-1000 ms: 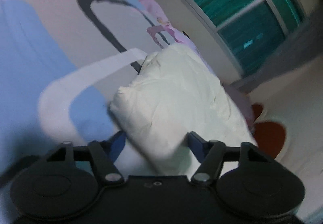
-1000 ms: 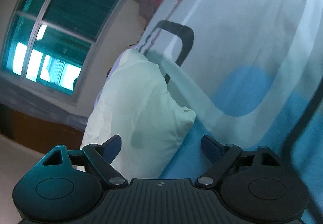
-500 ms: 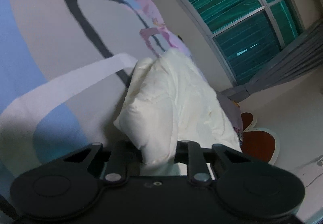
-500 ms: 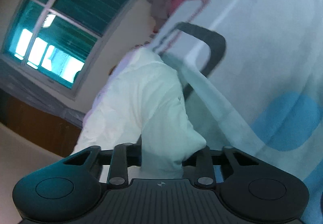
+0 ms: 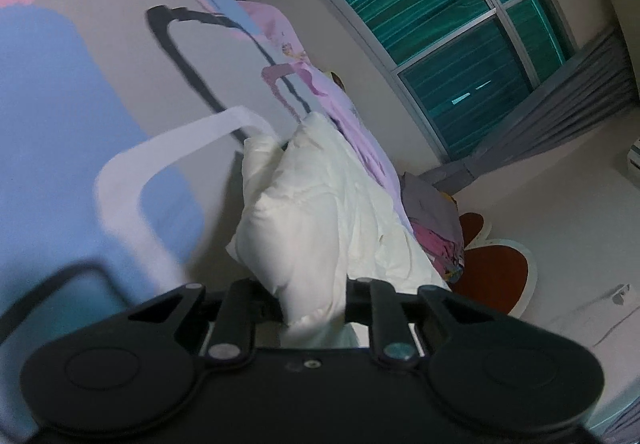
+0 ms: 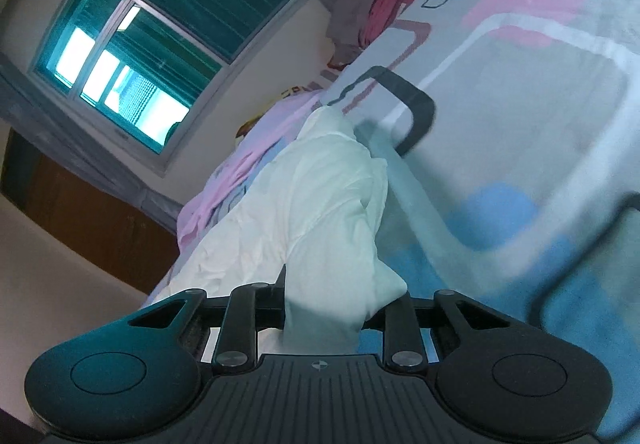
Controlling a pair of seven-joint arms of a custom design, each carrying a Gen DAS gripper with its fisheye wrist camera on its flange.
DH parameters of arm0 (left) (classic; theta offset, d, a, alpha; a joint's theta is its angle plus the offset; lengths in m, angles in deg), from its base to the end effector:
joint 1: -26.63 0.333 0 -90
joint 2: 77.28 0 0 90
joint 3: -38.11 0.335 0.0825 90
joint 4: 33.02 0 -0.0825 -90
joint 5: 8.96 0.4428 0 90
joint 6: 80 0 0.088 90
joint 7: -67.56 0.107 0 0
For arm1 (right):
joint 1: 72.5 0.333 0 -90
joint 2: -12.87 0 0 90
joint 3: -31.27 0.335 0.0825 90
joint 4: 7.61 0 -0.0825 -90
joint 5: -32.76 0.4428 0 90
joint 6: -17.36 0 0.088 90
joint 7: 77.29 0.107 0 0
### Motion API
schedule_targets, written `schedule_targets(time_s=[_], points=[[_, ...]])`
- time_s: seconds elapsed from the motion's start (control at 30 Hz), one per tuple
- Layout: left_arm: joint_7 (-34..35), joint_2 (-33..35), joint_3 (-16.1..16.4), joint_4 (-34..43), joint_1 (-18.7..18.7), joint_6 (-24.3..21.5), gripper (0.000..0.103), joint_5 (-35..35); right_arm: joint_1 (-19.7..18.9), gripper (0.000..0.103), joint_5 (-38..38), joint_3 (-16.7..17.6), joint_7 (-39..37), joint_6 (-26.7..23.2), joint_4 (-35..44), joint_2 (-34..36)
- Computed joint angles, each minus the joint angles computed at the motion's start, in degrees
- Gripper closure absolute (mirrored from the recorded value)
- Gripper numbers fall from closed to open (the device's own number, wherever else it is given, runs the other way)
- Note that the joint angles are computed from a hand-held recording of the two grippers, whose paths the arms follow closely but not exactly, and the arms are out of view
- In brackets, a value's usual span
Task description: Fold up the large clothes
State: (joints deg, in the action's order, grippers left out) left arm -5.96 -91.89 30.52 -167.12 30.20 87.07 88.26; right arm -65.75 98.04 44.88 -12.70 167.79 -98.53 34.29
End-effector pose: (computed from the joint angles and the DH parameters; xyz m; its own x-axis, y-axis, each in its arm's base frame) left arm 0.5203 -0.1001 0.4608 0.4793 -0.4527 0.7519 -0.0682 -0.8734 -0.4823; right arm 0.7363 0.2232 0.4850 0.1707 -0.6336 -0.7546 -0.8333 0.3158 -0.4537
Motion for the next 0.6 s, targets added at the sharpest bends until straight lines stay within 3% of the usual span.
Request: schedule_targets(time_s=[0.13, 0.37, 0.6], points=[[1.4, -4.9, -1.6, -4.9, -1.2, -1.2, 0.085, -3.7, -1.0, 0.078, 3.0, -0.8, -2.7, -1.2, -6.9, -5.7], [6.6, -12.6, -4.7, -12.0, -2.7, -2.7, 0.085, -12.4, 0.9, 0.078, 7.9, -5.8, -6.4, -4.6, -18.2, -15.3], [8.8, -18.4, -7.9, -16.8, -4.0, -4.5, 0.085, -18.3, 3.1, 0.078, 9.2, -10.1, -7.6, -6.9, -23.7, -20.0]])
